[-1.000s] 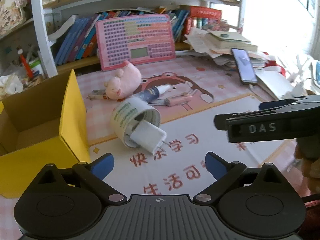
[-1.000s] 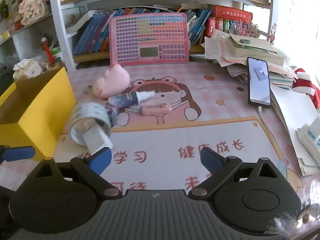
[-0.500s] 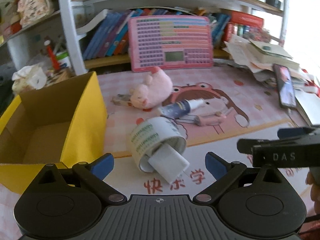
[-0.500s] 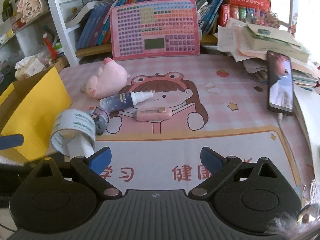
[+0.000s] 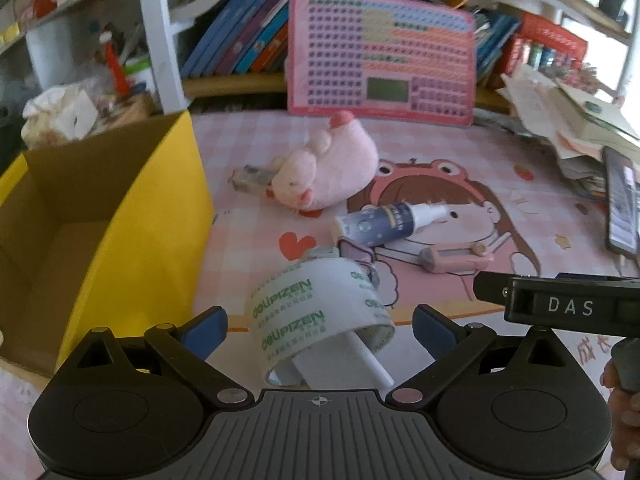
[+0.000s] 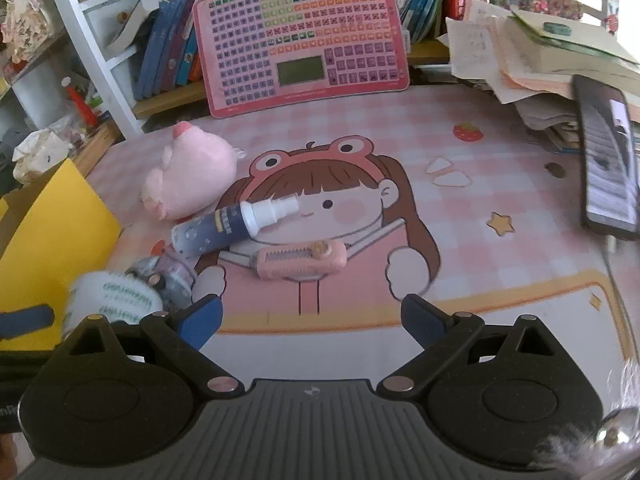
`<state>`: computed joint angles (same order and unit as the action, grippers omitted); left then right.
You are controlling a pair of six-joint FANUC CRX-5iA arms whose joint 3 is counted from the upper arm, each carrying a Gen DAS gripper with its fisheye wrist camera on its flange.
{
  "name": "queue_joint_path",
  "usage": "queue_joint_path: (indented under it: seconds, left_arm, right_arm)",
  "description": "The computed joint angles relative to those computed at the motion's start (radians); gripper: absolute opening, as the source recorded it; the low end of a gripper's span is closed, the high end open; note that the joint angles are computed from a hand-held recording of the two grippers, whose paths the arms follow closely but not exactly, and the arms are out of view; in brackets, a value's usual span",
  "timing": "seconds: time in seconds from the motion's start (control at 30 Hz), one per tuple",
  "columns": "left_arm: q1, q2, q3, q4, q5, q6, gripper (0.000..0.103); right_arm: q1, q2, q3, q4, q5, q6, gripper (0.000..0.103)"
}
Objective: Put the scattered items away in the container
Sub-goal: 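Close the left tool on the clear tape roll while the right tool grips the pink cutter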
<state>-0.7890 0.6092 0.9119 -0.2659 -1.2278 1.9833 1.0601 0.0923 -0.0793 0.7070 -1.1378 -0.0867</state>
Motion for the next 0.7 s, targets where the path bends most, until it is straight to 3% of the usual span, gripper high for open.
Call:
queue_joint_path:
  seconds: [0.13, 0.43, 0.6, 0.7]
  left_arm:
    - [0.001, 0.055, 0.079, -0.004, -0.075, 0.01, 0.1]
    - [0.012, 0.1, 0.143, 0.018, -0.122, 0.026, 0.1]
    - [0.015, 0.138, 0.205, 0.026, -0.158, 0.027, 0.1]
    - [0.017, 0.16, 0.239, 0.037, -0.179, 0.024, 0.1]
  right_arm:
    - [-0.041, 0.023, 0.014, -0.019, 0.044, 0.072, 0.097]
    - [-0.095, 0.089, 0.068, -0.062, 0.09, 0.253, 0.096]
    - [-0.11, 0.117, 0.096, -0.087, 0.086, 0.309, 0.09]
    - [-0.11, 0.125, 0.092, -0.066, 0.081, 0.317, 0.079]
